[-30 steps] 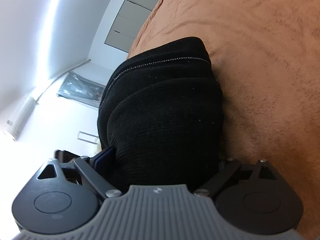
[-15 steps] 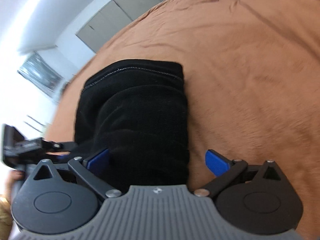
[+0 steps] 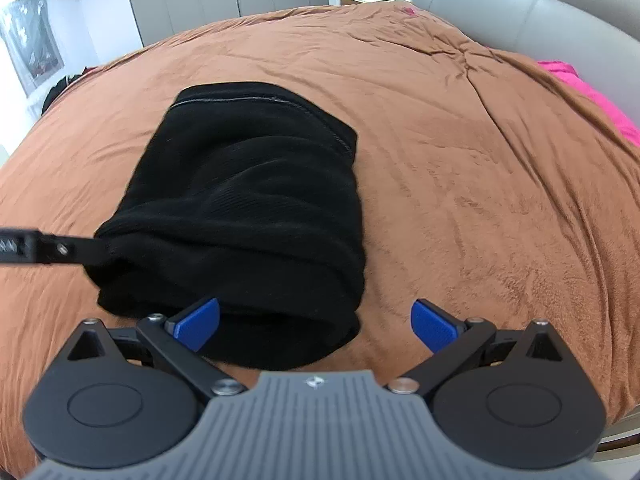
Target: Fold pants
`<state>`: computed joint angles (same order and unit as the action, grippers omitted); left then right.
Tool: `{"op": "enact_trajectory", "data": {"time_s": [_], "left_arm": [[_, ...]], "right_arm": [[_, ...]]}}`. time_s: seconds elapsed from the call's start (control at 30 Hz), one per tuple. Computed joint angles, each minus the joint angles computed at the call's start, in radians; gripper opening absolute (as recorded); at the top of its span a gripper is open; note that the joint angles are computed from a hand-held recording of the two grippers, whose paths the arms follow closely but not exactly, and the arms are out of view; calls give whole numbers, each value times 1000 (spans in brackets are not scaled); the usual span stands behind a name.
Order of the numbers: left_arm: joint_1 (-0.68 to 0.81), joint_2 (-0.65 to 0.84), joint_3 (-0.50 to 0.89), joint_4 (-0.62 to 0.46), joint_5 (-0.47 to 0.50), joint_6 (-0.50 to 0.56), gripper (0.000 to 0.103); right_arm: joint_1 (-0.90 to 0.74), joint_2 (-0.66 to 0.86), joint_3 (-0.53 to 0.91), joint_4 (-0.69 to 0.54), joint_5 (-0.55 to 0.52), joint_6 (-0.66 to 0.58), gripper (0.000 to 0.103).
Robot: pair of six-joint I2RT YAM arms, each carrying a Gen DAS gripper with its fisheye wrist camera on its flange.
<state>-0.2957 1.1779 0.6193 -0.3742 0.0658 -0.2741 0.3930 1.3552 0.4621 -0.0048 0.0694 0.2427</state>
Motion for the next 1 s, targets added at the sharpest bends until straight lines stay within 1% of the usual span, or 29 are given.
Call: {"op": "enact_trajectory", "data": {"time_s": [0.17,0.3,0.47,0.63,0.77,0.9,1.0], "left_arm": [[-132,-71,-63,-10,-173,-41,100],[-186,-120,-88,-30,-242,-89,100],[-224,-159,-105,-46,-301,-154,100],[-291,-158,-113,-40,-433,-166,100],[-273,-170,-124,-27,-408,-176,100],[-273,-174,-129,-15,-418,-176,100],[-285,-174,-131,-6,-444,-171,100]], "right_arm": [[88,-49,7,-69,86,30,98],[136,-63,3,-89,150,42,98],[164,-84,-18,-84,180,60,98],[218,-67,-39,-50,230,67,98],[237,-38,-39,-30,235,75,98],[236,-5,-38,-3,231,74,98],[234,19,-33,13,226,71,98]]}}
